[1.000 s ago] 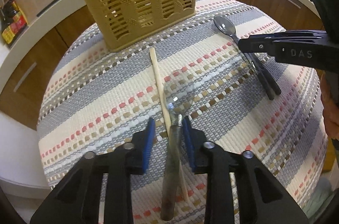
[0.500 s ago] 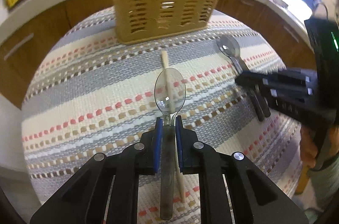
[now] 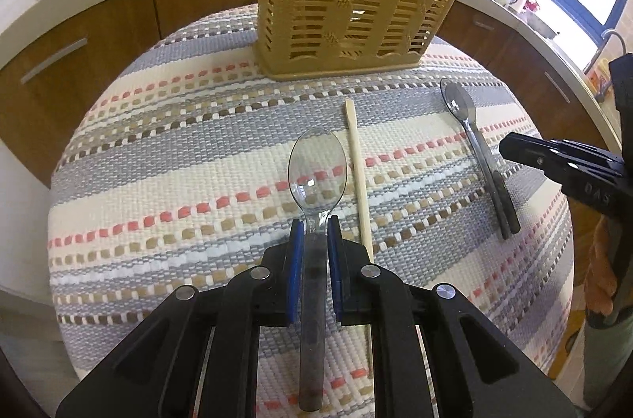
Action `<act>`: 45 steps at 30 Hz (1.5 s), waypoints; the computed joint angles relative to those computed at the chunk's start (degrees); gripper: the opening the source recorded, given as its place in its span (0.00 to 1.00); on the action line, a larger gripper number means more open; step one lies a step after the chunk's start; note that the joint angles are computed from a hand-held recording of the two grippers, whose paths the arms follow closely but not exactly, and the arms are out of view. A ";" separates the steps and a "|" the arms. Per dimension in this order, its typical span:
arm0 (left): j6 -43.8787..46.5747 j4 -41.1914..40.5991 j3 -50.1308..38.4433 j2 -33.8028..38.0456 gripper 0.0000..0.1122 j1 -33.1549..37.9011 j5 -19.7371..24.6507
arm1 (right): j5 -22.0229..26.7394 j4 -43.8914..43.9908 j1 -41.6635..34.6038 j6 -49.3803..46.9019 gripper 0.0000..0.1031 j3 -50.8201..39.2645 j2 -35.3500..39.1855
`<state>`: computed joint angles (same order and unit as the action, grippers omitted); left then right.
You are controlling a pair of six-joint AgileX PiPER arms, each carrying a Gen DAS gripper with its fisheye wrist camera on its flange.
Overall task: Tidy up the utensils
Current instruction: 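Grasp a clear spoon with the left tool while the right tool grasps another clear spoon, then carry both clear spoons over the yellow holder and release them into it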
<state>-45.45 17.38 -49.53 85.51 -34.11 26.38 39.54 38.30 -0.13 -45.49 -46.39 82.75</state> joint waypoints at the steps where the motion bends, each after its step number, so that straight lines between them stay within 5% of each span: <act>1: -0.58 0.58 -0.04 0.06 0.09 -0.16 -0.03 | 0.43 0.24 -0.52 -0.12 0.13 -0.29 0.66; 11: -0.89 1.57 -0.33 0.76 0.09 -0.07 -0.66 | -3.96 -8.17 7.30 11.47 0.13 -4.43 7.27; 21: -0.11 3.21 -2.89 1.51 0.09 -0.53 3.43 | 12.39 -28.33 15.52 31.66 0.13 -25.09 19.66; 25: -1.63 4.41 -3.10 1.71 0.09 -0.74 3.33 | 13.26 -29.39 17.04 30.99 0.10 -27.83 21.82; 33: -13.51 15.77 -3.72 -3.81 0.09 -4.90 4.29 | 10.58 -10.88 10.47 12.57 0.10 -20.89 12.09; 45: -30.67 38.34 -18.31 -6.50 0.09 -8.80 7.48 | 12.99 10.58 -0.03 -7.37 0.10 -27.06 3.14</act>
<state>-76.12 55.73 -67.84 79.02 -42.91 33.86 52.53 48.87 -0.16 -52.86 -73.44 85.88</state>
